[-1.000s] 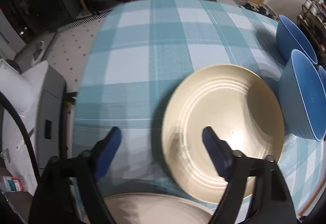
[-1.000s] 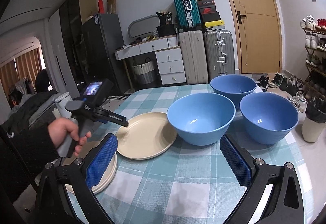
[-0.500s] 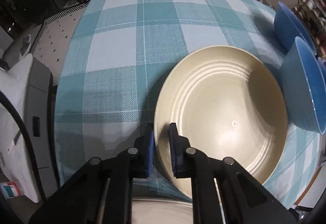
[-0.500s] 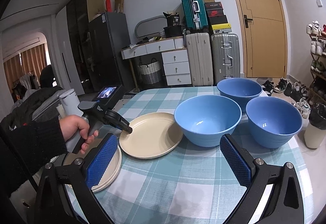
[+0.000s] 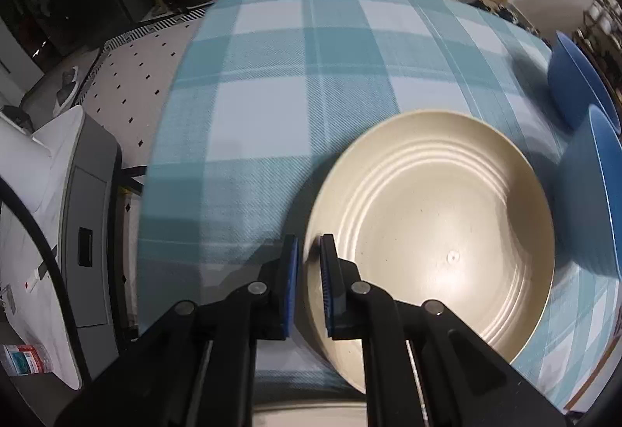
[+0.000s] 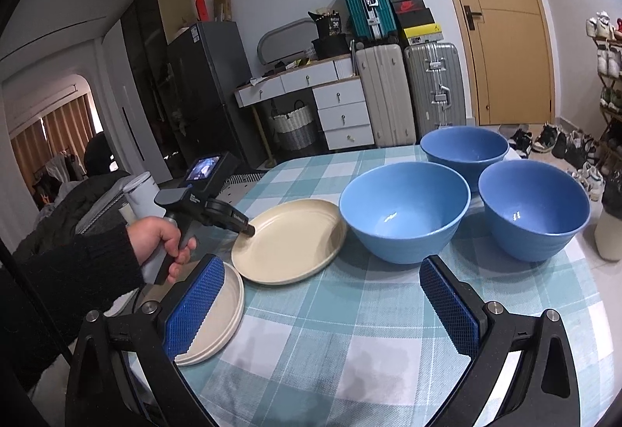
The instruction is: Organize plates and bowls
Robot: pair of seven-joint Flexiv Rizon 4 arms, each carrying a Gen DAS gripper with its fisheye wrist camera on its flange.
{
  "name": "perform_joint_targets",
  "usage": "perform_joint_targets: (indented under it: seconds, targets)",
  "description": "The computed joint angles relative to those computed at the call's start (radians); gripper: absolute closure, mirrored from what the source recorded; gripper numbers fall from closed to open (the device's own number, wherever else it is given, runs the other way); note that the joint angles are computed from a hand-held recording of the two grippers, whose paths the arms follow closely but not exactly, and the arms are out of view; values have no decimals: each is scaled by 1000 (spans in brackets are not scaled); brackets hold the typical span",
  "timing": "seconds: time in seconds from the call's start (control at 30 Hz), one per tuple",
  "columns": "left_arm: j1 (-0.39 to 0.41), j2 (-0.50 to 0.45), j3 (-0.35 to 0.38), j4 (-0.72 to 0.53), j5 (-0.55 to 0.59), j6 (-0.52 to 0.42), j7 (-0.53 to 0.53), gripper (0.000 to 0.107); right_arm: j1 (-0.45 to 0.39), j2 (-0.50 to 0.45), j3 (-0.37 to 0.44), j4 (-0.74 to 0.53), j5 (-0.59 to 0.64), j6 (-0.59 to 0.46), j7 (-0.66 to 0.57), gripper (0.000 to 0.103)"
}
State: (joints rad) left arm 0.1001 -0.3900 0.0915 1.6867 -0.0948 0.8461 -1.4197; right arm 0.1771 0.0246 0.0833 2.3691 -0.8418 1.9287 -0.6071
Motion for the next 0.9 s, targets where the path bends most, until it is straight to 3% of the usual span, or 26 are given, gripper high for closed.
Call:
perform_joint_targets:
  seconds: [0.17,0.3,0.53,0.67,0.9]
  targets:
    - [22,-9,4,-7,-22,9,-4,98,-5,-7,-3,-2,-26,15,30,1]
    - [-11,-20,53,-29,99,38,-50,98,-13,-10,-7,-7,-72,21,61,1]
    - [23,-15,51,-16,95,49,-37,98,-42,-24,2,-21,-133,34,99,1]
    - [8,-18,88,-29,177,49,-79,98,-84,-53,-16,-53,-296,90,212,1]
    - [44,-1,76,2,158,65,-56,98,-91,-59,16,-54,-262,91,161,1]
